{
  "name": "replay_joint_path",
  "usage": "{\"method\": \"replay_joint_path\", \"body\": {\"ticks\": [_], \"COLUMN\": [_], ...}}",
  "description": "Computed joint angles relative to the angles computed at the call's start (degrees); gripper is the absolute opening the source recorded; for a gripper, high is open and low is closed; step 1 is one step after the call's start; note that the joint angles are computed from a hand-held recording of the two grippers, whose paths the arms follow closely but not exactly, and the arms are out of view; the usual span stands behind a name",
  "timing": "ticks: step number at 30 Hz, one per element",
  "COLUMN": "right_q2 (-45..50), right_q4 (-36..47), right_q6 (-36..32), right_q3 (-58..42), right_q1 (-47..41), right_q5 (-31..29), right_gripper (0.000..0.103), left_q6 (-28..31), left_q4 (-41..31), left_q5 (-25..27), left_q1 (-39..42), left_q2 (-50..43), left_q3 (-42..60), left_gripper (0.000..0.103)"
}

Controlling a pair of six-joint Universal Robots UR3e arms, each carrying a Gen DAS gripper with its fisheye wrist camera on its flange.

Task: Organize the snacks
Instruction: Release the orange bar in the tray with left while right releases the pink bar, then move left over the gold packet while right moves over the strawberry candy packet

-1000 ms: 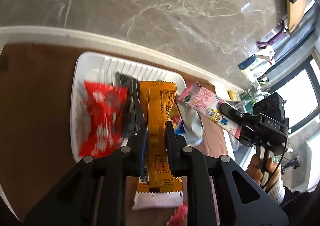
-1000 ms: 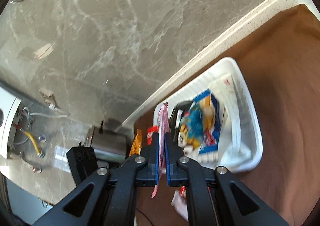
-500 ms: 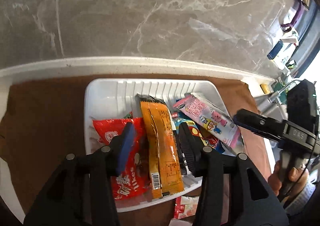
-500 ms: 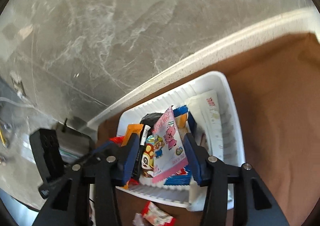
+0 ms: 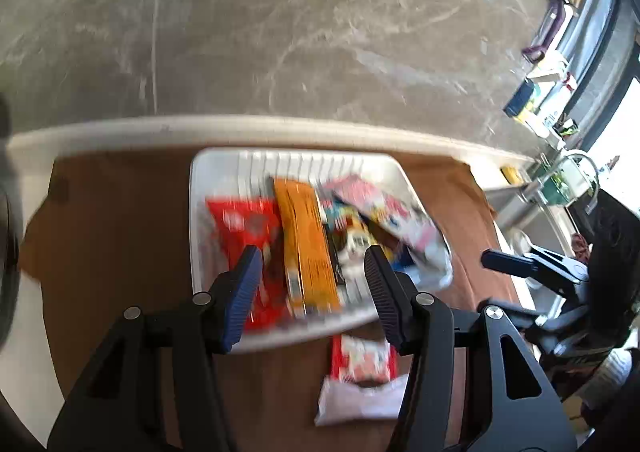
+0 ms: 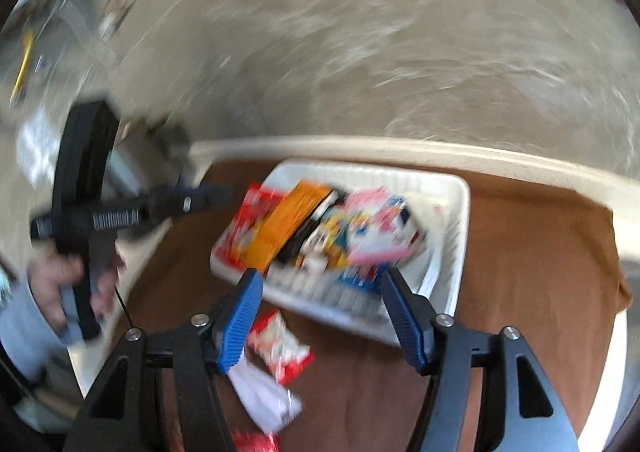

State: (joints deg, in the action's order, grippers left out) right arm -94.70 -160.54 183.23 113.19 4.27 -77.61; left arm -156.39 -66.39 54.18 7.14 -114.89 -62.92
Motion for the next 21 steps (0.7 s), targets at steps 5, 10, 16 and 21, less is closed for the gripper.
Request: {"method": "replay_joint_path", "body": {"ticks": [5,10,16,21], "right_q2": [2.7,5.5,5.5,6.5], "right_q4": [3.8,5.6,5.7,4.0], "right_q6": [-3.9,-5.4,-6.0,-9.2], "right_q3": [-1.3,-2.6,-1.3,-0.5], "right_q1": [4.7,7.6,8.0,6.6], "right_q5": [-1.4,-4.1,-4.6,-1.8], "right_gripper": [0.065,0.065,0.065,0.065], "left_q6": [5.5,10.7,17.0,17.5], "left_q4": [-3.6,-10.1,-19.2,-21.8], "left_q5": [-0.5,-0.5,0.4,3.5], "left_q1": [3.2,7.2,10.6,10.8], "left_q2": [9.7,17.1,25.3,33.1], "left_q3": [-13.4,-23.1,-31.4,-38.3], "left_gripper": [0.051,0.051,0.052,0.052]}}
